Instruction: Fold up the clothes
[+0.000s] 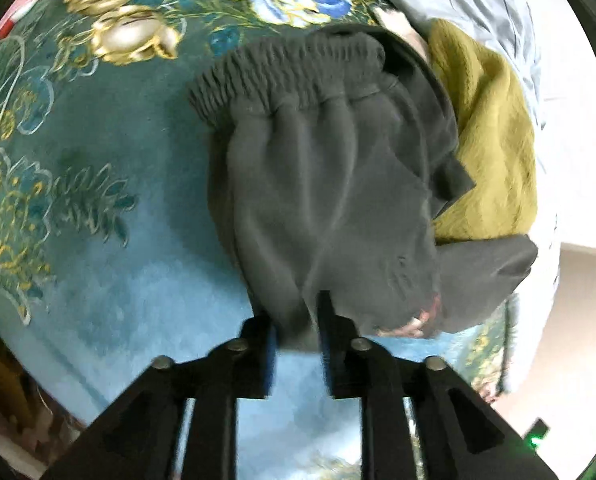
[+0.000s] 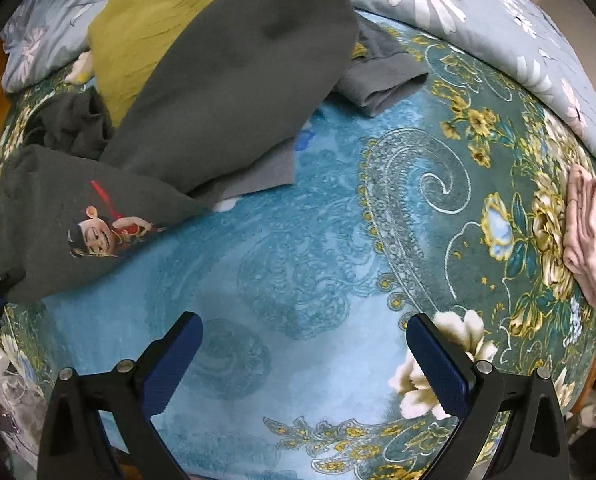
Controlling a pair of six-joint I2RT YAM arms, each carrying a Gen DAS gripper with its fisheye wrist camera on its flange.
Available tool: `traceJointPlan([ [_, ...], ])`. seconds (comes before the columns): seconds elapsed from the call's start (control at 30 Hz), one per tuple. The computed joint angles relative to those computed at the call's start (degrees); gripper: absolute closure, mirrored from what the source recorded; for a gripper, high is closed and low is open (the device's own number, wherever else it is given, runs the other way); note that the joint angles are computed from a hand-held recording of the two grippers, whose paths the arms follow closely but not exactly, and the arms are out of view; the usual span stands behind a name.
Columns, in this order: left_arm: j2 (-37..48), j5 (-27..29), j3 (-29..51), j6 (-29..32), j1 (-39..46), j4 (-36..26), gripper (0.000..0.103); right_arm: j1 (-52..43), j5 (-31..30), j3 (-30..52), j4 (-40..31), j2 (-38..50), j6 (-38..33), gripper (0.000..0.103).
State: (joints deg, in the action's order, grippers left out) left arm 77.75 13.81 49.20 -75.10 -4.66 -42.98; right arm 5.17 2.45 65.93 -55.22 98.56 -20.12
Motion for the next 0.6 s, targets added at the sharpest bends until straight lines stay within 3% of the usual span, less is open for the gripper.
traceJointPlan([
  [0.07, -0.5, 1.5, 1.1, 4.4, 3.4, -1.3, 0.075, 0.7, -0.2, 0.9, 0.0, 1.2, 1.1, 0.0],
  [0.23, 5.3, 3.4, 7.6, 4.5, 5.2, -1.8, 0.054, 2.5, -0.9, 3.9, -0.4, 4.2, 3.9, 0.0],
  [0.33, 13.6, 6.4, 18.1, 9.0, 7.0, -11.8, 0.054, 2.7, -1.7, 5.3, -0.1, 5.9, 4.6, 0.0],
  [0.43, 18.2, 5.0, 27.9, 12.9, 6.2, -20.1, 0.054, 2.4, -2.4, 7.0, 0.2, 8.0, 5.0, 0.0],
  [0.53, 15.3, 4.4, 29.0, 16.9, 7.1, -20.0, 0.053, 1.1, -4.1, 11.2, -0.3, 12.3, 6.7, 0.0],
  [0.6, 16.5, 0.4, 34.4, 20.6, 6.9, -22.8, 0.049, 0.3, -5.7, 14.4, -0.9, 15.3, 8.5, 0.0],
])
